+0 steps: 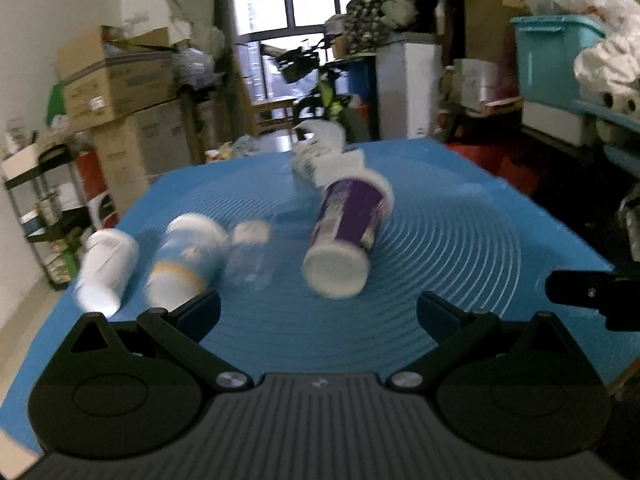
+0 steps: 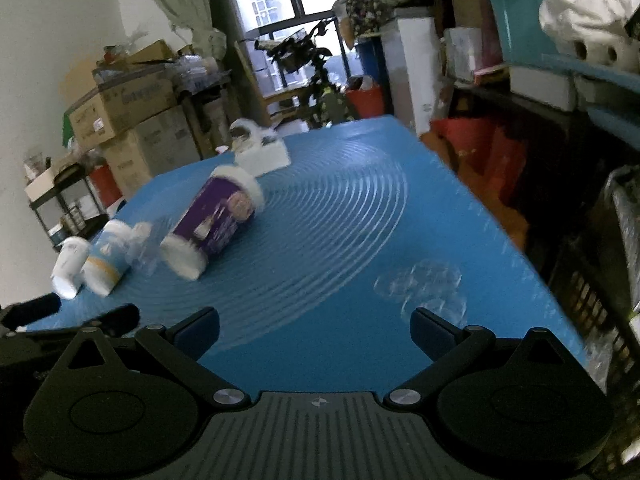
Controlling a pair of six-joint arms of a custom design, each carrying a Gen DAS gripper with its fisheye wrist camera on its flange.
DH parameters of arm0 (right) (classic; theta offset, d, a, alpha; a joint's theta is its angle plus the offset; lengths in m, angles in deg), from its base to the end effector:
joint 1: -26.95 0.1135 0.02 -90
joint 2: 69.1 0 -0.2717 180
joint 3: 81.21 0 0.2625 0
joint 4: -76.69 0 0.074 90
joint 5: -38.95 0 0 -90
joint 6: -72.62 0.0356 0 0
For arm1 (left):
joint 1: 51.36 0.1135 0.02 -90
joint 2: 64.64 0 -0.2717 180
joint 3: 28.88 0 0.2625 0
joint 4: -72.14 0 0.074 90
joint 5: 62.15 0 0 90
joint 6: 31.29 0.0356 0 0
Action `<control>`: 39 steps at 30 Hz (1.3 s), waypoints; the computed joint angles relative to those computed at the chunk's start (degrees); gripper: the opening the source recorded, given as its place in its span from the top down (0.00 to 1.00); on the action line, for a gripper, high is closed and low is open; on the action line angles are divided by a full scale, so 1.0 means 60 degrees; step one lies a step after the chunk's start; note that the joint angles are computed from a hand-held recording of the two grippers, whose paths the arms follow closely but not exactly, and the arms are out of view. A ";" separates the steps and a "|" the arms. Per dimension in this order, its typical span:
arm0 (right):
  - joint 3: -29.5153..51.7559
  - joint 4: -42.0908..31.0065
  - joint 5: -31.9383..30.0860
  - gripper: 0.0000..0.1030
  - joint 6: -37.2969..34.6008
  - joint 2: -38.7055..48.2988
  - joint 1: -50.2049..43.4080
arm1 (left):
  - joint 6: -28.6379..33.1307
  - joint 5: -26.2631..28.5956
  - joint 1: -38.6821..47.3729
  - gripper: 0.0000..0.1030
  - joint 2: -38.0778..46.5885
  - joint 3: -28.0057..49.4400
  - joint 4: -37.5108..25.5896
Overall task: Flip cup upside down
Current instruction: 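Move the right tool to the tall purple cup and grasp its body, then lift the purple cup off the mat with the right tool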
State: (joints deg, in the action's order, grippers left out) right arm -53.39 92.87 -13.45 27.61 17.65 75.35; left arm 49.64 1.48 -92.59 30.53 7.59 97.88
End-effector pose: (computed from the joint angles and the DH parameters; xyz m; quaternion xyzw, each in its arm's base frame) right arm 0.1591 0.1464 0.0905 0.1033 0.8708 0.0736 0.4751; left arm 0.2133 -0.1659 0.1022 0.1323 0.8522 -0.0162 0.5060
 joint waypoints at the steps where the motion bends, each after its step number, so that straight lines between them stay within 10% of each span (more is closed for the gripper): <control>1: 0.0056 0.0057 -0.0044 0.02 -0.0337 -0.0117 -0.0203 | 0.0165 0.0113 0.0073 0.00 0.0307 0.0355 -0.0039; 15: 0.1367 0.0423 -0.2275 0.02 -0.2346 0.0624 -0.3457 | 0.0892 0.0603 0.1028 0.02 0.3994 0.4677 -0.1322; 19: 0.1332 0.0641 -0.2348 0.02 -0.2358 0.0897 -0.3654 | 0.0673 0.0982 0.1184 0.30 0.4187 0.5175 -0.2176; 39: 0.0547 -0.0199 -0.1323 0.02 -0.1948 -0.0390 -0.2622 | -0.1485 0.0518 -0.0295 0.35 0.1229 0.2474 -0.3017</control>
